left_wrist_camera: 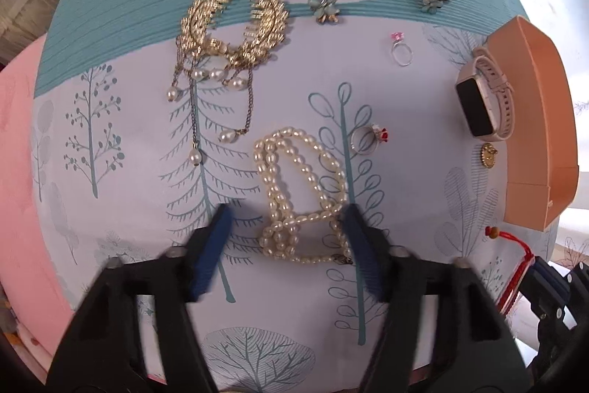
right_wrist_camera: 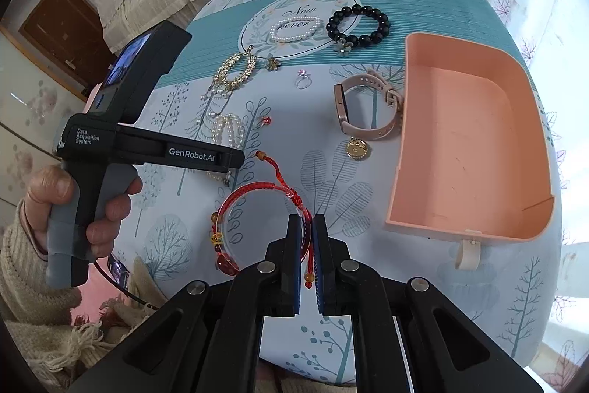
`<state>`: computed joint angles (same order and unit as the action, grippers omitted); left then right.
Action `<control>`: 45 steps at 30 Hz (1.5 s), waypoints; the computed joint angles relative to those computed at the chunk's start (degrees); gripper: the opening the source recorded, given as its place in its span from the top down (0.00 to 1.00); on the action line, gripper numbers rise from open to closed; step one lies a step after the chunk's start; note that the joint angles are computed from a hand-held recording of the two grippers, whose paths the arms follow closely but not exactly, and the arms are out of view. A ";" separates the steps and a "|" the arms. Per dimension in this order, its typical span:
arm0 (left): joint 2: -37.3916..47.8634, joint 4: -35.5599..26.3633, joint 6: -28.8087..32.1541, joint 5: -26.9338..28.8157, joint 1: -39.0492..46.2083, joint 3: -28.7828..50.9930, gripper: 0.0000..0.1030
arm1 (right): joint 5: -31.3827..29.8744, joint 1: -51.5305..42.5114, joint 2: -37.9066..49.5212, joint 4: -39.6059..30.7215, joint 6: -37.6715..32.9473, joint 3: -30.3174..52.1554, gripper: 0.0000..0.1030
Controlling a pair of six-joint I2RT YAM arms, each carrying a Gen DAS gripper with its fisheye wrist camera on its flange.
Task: Organize jewelry
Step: 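Grasp the long pearl necklace with the left tool while the right tool holds the red bracelet, then carry both pieces over the peach tray and open both tools inside it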
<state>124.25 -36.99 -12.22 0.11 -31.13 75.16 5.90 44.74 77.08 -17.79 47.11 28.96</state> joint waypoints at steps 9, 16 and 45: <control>-2.07 1.33 -0.82 5.25 -0.31 -0.38 0.98 | 0.41 -0.23 -4.93 -0.84 1.13 -2.50 0.94; -10.38 1.33 -3.20 6.30 -4.96 -0.69 0.98 | 2.42 -0.02 -13.27 -5.73 2.15 -3.34 0.94; -5.83 -8.07 -3.10 7.30 -20.44 30.14 0.97 | 2.41 -32.39 -30.61 -17.62 -10.11 -9.37 0.94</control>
<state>118.43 -45.06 -15.32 7.41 -51.56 105.30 8.31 12.35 46.46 -35.41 37.00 19.59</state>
